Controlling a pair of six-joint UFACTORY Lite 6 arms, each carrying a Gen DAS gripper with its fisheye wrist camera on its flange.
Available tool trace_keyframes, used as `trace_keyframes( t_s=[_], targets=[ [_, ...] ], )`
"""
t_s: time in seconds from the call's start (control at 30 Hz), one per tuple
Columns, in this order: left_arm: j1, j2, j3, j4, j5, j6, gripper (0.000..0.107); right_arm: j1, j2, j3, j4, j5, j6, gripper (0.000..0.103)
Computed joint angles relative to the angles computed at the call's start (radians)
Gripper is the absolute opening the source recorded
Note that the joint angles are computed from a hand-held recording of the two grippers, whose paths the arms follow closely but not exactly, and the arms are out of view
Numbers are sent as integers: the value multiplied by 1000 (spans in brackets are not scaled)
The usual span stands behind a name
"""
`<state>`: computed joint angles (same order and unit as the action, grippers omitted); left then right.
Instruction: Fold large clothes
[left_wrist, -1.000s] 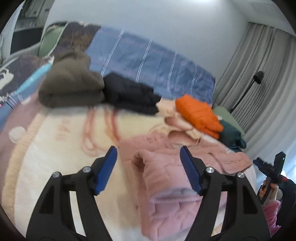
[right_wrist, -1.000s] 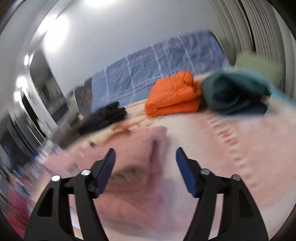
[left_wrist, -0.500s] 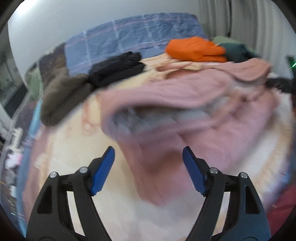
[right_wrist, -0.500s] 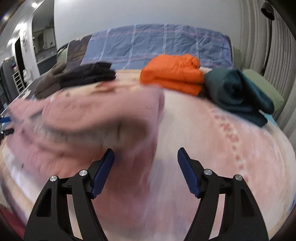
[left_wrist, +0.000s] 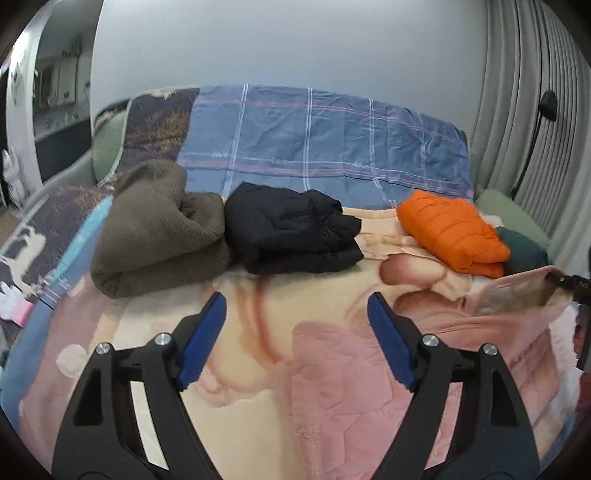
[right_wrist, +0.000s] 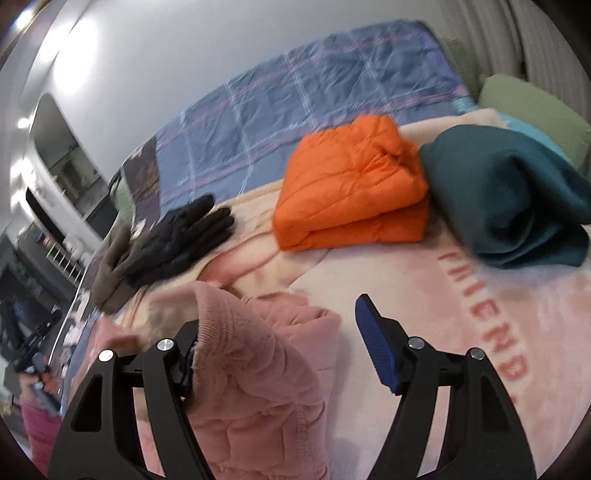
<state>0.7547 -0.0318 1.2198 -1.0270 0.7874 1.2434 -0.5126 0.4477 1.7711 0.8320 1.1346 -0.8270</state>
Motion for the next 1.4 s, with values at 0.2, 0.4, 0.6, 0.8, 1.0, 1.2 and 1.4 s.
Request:
trace_keyframes(
  t_s=[0.2, 0.4, 0.6, 0.8, 1.0, 1.2, 1.4],
  targets=[
    [7, 153, 14, 32, 144, 14, 84, -49, 218, 348, 67, 202, 196, 84],
    [-100, 319, 77, 69, 162, -48, 84, 3, 121, 147, -1, 121, 6, 85],
    [-147, 336, 95, 41, 112, -44, 15, 92, 78, -44, -19, 3, -81, 52],
    [7, 104, -60, -146, 174, 183, 12, 55, 60, 26, 31, -16, -28, 8],
    [-112, 253, -46, -24, -55, 129, 21, 228, -32, -278, -313, -433, 134, 11],
    [-99, 301, -50, -64, -84, 137, 41, 193, -124, -312, -327, -433, 189, 34],
    [-45, 64, -125, -109, -41, 108, 34, 235, -379, -465, -287, -502, 184, 49]
  ],
)
